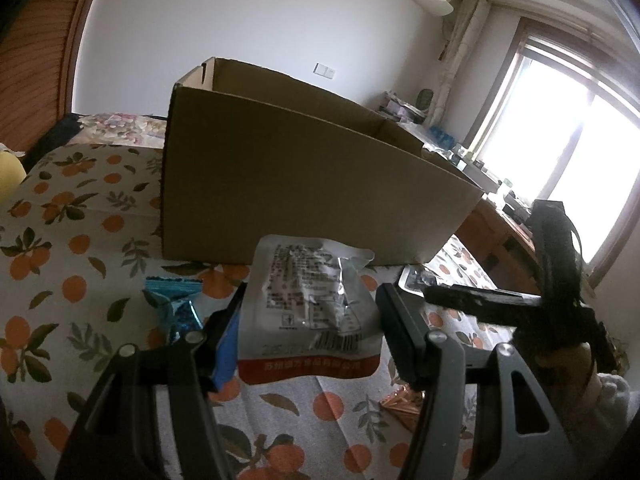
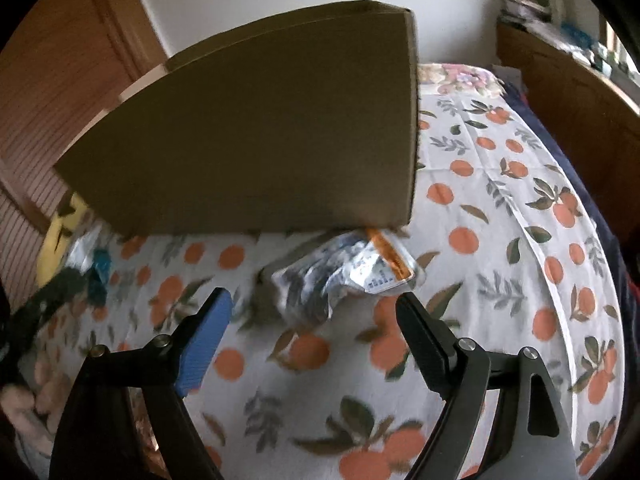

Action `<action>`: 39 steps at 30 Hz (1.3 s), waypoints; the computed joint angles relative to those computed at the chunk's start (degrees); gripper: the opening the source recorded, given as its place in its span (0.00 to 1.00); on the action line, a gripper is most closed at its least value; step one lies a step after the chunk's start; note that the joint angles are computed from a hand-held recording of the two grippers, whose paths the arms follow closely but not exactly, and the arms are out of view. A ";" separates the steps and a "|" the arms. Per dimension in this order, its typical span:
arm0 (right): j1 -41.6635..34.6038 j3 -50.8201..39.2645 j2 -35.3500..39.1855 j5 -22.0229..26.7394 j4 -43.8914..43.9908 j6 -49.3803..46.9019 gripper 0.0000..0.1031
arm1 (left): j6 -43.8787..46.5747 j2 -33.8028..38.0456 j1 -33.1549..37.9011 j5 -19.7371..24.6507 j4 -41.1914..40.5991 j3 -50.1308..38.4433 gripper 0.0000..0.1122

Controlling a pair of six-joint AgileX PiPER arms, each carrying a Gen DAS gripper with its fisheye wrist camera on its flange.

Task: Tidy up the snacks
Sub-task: 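Grasp the white printed snack bag with the left gripper while the right gripper grasps the foil pouch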

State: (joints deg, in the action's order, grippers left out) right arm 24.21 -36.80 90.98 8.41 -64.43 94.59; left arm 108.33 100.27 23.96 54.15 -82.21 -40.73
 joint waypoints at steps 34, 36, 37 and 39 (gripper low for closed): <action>6.78 1.12 -0.42 13.03 3.56 -4.84 0.70 | 0.08 -0.96 -0.63 -0.96 0.20 0.53 0.54; 8.35 0.68 0.93 14.00 2.42 -2.74 0.72 | -0.06 -0.89 -0.89 -1.26 0.13 0.48 0.54; 10.28 0.19 1.87 16.38 0.53 -0.70 0.72 | -0.06 -0.90 -1.00 -1.38 0.11 0.47 0.54; 11.40 0.52 1.97 17.18 -2.06 2.18 0.71 | 0.60 -1.35 -1.18 -1.72 -0.44 0.90 0.54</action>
